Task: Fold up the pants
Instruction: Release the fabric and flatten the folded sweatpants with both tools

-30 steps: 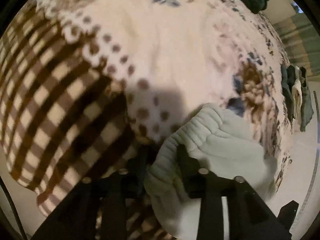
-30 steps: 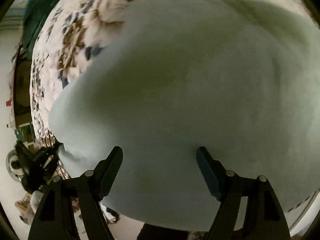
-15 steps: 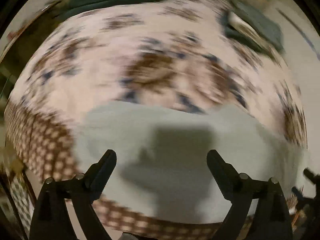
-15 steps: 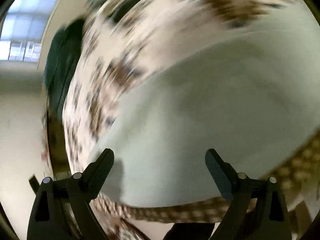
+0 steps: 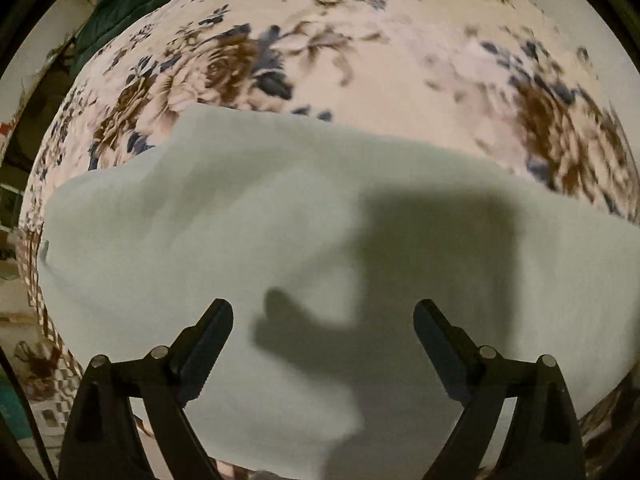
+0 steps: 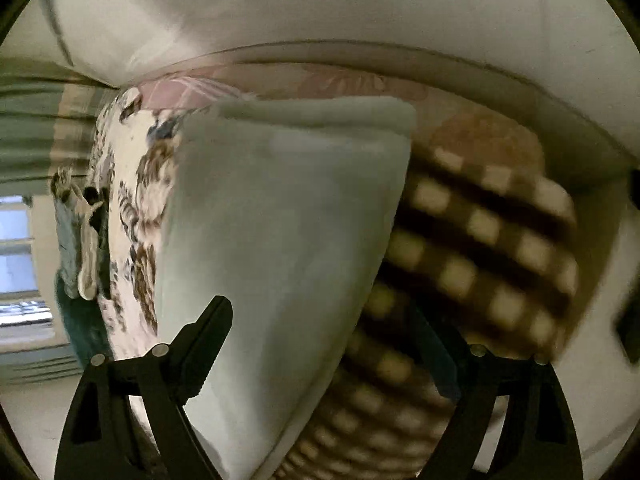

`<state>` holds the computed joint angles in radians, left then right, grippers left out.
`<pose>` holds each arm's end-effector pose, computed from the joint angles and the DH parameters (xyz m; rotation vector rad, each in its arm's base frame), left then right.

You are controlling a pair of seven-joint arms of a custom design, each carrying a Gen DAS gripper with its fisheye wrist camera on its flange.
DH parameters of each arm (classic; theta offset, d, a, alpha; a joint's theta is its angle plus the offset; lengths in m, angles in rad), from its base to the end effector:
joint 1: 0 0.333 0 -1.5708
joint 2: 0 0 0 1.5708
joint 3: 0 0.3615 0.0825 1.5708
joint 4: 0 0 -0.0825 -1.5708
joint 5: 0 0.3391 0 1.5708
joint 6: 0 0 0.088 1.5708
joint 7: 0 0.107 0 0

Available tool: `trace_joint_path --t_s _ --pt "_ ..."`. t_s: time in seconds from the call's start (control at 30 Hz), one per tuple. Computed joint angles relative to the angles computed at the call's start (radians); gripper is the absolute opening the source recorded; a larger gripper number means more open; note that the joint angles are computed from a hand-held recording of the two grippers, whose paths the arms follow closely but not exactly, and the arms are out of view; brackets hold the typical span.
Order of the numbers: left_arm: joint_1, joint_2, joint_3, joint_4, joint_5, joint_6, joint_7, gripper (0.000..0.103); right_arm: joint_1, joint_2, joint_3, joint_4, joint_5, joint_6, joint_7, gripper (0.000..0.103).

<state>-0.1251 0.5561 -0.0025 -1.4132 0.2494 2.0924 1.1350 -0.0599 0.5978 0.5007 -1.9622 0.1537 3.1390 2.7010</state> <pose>0.7023 -0.0775 0.4469 -2.2332 1.8310 0.0000 0.6211 0.2201 0.3404 -0.6900 2.3950 0.3751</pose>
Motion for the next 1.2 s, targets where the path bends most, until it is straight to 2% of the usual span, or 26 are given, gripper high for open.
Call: trace_joint_path --t_s 0.03,0.07,0.1,0.13,0.2,0.23,0.33,0.37,0.4,0.43,0.5,0.53,0.57,0.6,0.63,0.67,0.7,0.73,0.77,0.8,0.83,0.93,1.0,1.17,1.2 --pt "-0.011 0.003 0.006 0.002 0.018 -0.009 -0.004 0.092 -0.052 0.040 0.052 -0.003 -0.043 0.062 0.005 0.090" --pt "-0.020 0.006 0.010 0.003 0.034 -0.016 -0.007 0.092 -0.070 0.065 0.070 0.003 -0.081 0.099 0.018 0.088" --pt "-0.026 0.009 0.012 0.004 0.045 -0.023 -0.011 0.092 -0.067 0.086 0.079 0.014 -0.049 0.144 -0.037 0.081" --pt "-0.030 0.014 0.014 0.007 0.053 -0.032 -0.016 0.092 -0.075 0.112 0.087 0.045 -0.082 0.132 -0.051 0.076" --pt "-0.034 0.016 0.015 0.003 0.060 -0.047 -0.026 0.092 -0.059 0.152 0.076 0.111 -0.126 0.082 -0.052 0.077" --pt "-0.033 0.018 0.014 0.002 0.059 -0.053 -0.029 0.092 -0.074 0.182 0.095 0.141 -0.147 0.058 -0.063 0.079" --pt "-0.027 0.020 0.008 -0.012 0.045 -0.065 -0.043 0.092 -0.073 0.209 0.099 0.190 -0.161 0.029 -0.083 0.079" --pt "-0.023 0.022 0.007 -0.019 0.039 -0.064 -0.048 0.092 -0.065 0.195 0.090 0.184 -0.159 0.029 -0.086 0.074" --pt "-0.017 0.024 0.004 -0.025 0.029 -0.059 -0.049 0.093 -0.046 0.169 0.060 0.178 -0.166 0.013 -0.092 0.046" --pt "-0.012 0.029 0.002 -0.023 0.018 -0.061 -0.049 0.093 -0.036 0.150 0.047 0.168 -0.164 0.016 -0.099 0.029" --pt "-0.002 0.034 -0.001 -0.024 -0.004 -0.056 -0.053 0.093 0.013 0.097 -0.016 0.144 -0.170 0.039 -0.103 0.027" --pt "0.003 0.039 -0.003 -0.021 -0.015 -0.056 -0.053 0.093 0.039 0.075 -0.047 0.142 -0.183 0.024 -0.114 0.027" --pt "0.007 0.045 -0.003 -0.016 -0.025 -0.060 -0.053 0.097 0.045 0.068 -0.051 0.147 -0.188 0.004 -0.125 0.026" --pt "0.011 0.050 -0.001 -0.014 -0.034 -0.060 -0.058 0.102 0.020 0.086 -0.020 0.161 -0.203 -0.022 -0.125 0.029" --pt "0.017 0.055 -0.002 -0.010 -0.045 -0.060 -0.060 0.103 -0.028 0.122 0.046 0.170 -0.149 -0.033 -0.169 0.038" --pt "0.033 0.061 -0.008 -0.011 -0.074 -0.054 -0.058 0.103 -0.090 0.156 0.119 0.155 -0.117 -0.012 -0.193 0.042" --pt "0.047 0.066 -0.014 -0.013 -0.102 -0.044 -0.057 0.103 -0.130 0.201 0.168 0.157 -0.149 0.022 -0.152 0.044" --pt "0.059 0.068 -0.018 -0.016 -0.126 -0.033 -0.056 0.103 -0.154 0.233 0.204 0.144 -0.111 0.094 -0.169 0.044" --pt "0.072 0.072 -0.023 -0.018 -0.152 -0.021 -0.051 0.103 -0.158 0.230 0.205 0.127 -0.089 0.121 -0.180 0.041" --pt "0.082 0.077 -0.026 -0.015 -0.171 -0.018 -0.042 0.103 -0.130 0.206 0.171 0.124 -0.057 0.127 -0.189 0.029" --pt "0.093 0.083 -0.031 -0.007 -0.195 -0.023 -0.033 0.103 -0.097 0.172 0.119 0.113 -0.085 0.127 -0.129 0.024" --pt "0.110 0.111 -0.039 0.052 -0.236 -0.087 0.002 0.103 -0.009 0.095 0.003 0.081 -0.073 0.151 -0.047 0.021" --pt "0.120 0.112 -0.043 0.075 -0.259 -0.119 0.022 0.103 0.039 0.059 -0.051 0.072 -0.087 0.157 -0.016 0.020" --pt "0.143 0.011 -0.036 0.003 -0.278 -0.036 0.063 0.103 0.175 -0.019 -0.204 0.092 -0.128 0.107 0.060 0.020" --pt "0.148 -0.009 -0.034 -0.010 -0.280 -0.021 0.071 0.103 0.225 -0.037 -0.259 0.108 -0.139 0.083 0.072 0.020"
